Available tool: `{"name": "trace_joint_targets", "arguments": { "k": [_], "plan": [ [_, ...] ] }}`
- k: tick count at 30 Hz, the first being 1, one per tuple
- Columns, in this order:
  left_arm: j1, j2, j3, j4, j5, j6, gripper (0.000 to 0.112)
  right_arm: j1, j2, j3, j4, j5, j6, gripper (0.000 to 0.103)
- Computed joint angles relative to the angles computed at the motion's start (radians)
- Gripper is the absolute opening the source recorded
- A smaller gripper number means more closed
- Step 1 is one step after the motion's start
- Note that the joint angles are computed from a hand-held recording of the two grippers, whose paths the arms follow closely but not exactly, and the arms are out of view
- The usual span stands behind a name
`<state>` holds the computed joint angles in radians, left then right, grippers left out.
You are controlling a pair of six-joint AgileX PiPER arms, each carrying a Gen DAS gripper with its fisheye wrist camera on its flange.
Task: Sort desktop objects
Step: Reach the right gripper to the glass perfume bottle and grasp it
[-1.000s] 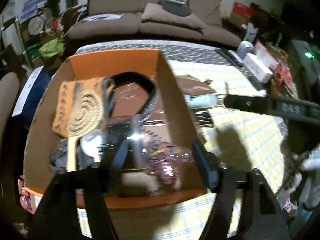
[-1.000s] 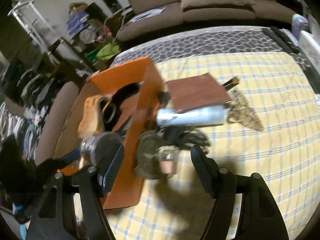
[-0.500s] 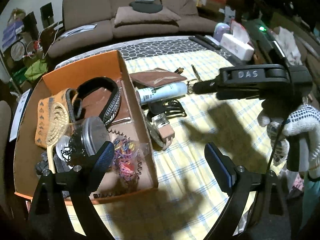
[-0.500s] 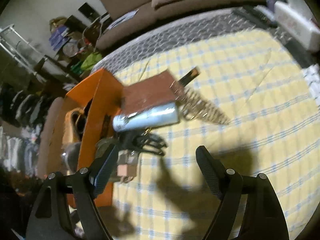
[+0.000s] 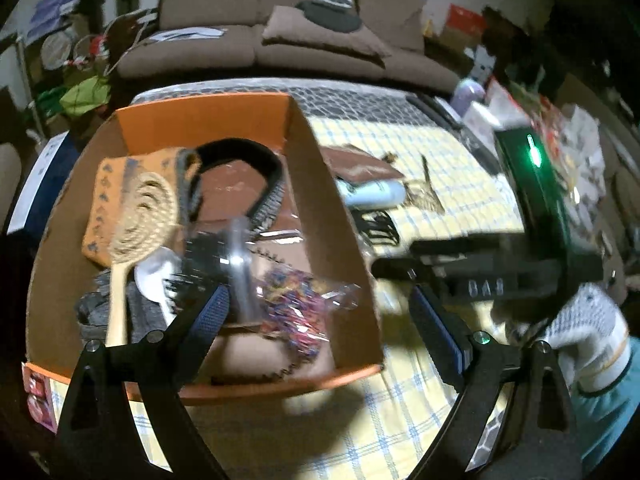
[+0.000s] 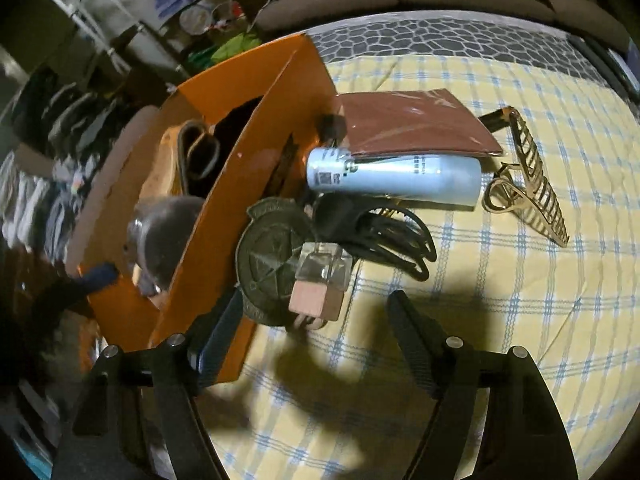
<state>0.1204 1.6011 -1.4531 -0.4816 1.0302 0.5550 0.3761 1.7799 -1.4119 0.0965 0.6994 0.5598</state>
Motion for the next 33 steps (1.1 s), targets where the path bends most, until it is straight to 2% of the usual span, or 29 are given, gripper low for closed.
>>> {"name": "trace_joint_targets", "arguments": {
  "k": [4,11,16,18,21,22,24,26,29,32,33],
  "plan": [
    [0.051,0.032,-0.029,-0.017,0.015,-0.036,0.091,0.050,0.024,-0.029,-0.106,0.023,0.031,0.077],
    [0.051,0.060,-0.046,-0.022,0.034,-0.062,0.091,0.139,0.102,-0.112,-0.288,0.099,0.095,0.076],
    [0.052,0.071,-0.049,-0.029,0.045,-0.079,0.091,0.154,0.137,-0.113,-0.390,0.067,0.191,0.074],
    [0.056,0.075,-0.053,-0.035,0.051,-0.084,0.091,0.151,0.122,-0.072,-0.419,0.012,0.233,0.074],
    [0.057,0.078,-0.055,-0.041,0.057,-0.088,0.091,0.155,0.136,-0.074,-0.475,0.030,0.291,0.072],
    [0.056,0.078,-0.054,-0.042,0.057,-0.088,0.091,0.155,0.137,-0.075,-0.487,0.036,0.306,0.070],
    [0.054,0.080,-0.054,-0.043,0.061,-0.084,0.091,0.149,0.138,-0.076,-0.488,0.044,0.318,0.057],
    [0.046,0.084,-0.053,-0.039,0.061,-0.087,0.091,0.132,0.135,-0.065,-0.448,0.015,0.311,0.051],
    [0.037,0.089,-0.053,-0.034,0.065,-0.090,0.091,0.119,0.162,-0.089,-0.371,0.015,0.277,0.051],
    [0.020,0.086,-0.044,-0.023,0.058,-0.094,0.091,0.148,0.185,-0.123,-0.432,0.048,0.309,0.049],
    [0.019,0.084,-0.042,-0.023,0.058,-0.092,0.091,0.152,0.188,-0.129,-0.443,0.058,0.316,0.034]
  ]
}}
